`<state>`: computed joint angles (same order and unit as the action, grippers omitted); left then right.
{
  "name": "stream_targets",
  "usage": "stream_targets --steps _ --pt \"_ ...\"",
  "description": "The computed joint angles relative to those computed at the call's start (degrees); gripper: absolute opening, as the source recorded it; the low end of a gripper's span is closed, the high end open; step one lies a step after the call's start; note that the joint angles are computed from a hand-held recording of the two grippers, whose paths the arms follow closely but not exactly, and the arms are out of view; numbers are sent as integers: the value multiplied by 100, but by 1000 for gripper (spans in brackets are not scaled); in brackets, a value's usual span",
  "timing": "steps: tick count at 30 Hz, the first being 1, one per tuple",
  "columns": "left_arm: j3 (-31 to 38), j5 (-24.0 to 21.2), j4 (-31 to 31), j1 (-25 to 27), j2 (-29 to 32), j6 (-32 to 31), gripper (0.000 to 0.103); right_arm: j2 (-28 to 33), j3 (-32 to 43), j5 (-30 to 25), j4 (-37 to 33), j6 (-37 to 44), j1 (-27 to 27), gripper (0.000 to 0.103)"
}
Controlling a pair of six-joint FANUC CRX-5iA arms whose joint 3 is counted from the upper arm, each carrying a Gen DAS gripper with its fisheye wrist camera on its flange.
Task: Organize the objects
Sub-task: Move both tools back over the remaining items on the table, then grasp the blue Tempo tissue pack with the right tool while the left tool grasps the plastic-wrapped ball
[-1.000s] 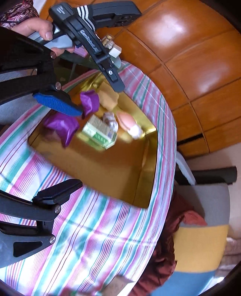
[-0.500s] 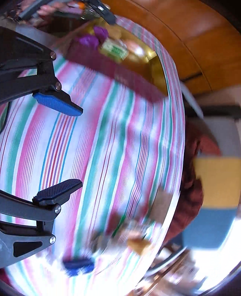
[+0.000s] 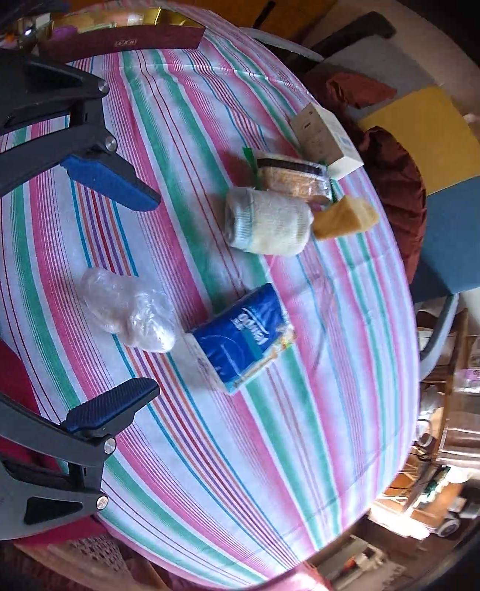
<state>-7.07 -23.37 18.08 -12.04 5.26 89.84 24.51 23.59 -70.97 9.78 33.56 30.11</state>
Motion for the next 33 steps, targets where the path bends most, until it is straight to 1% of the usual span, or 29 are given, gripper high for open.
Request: stream_targets --steps 1,3,5,7,8,10,11,13,16,17,19,20,22,23,24,25,26,27,28,33 --pt "-31 14 54 -4 -15 -72 51 5 37 115 -335 124 -72 92" --pt "-61 43 118 -18 -25 -137 51 -138 -78 664 -1003 558 -174 86" --pt "-49 37 135 -36 -14 -155 51 -282 -186 1101 -1285 1074 -137 86" --pt "-75 63 276 -58 -1 -300 51 -404 -309 1400 -1117 1382 -25 86" --pt "-72 69 282 -74 3 -314 51 -476 -414 1549 -858 1401 42 86" --pt "-47 43 299 -97 26 -346 51 -552 -588 1666 -128 1147 135 86" --pt "-39 36 324 -111 38 -370 51 -545 -641 1591 307 904 135 86" --pt "-4 25 335 -146 73 -398 51 -388 -538 1210 915 572 42 86" --pt "82 -48 341 -210 137 -467 51 -36 -269 637 1291 586 -187 86" --pt "126 -84 315 -233 160 -478 51 85 -124 463 1141 676 -299 85" --pt "234 -180 264 -280 221 -516 51 190 69 496 520 842 -539 80" --pt "272 -206 258 -303 247 -548 51 265 126 482 433 917 -575 78" --pt "415 -311 169 -353 332 -517 51 398 215 295 533 1009 -528 77" --pt "489 -373 177 -375 387 -537 51 450 238 280 577 1081 -497 74" --pt "565 -431 191 -399 446 -567 51 495 245 293 605 1154 -471 68" --pt "648 -490 191 -426 508 -597 51 515 215 322 634 1169 -444 63" --pt "729 -544 190 -454 567 -627 51 549 187 318 669 1167 -429 62" --pt "813 -596 202 -485 634 -674 51 598 255 216 571 1255 -444 56" --pt "892 -644 231 -514 703 -736 51 599 286 198 478 1270 -472 55" --pt "1456 -945 479 -702 1221 -1057 51 372 22 505 298 1015 -579 54"
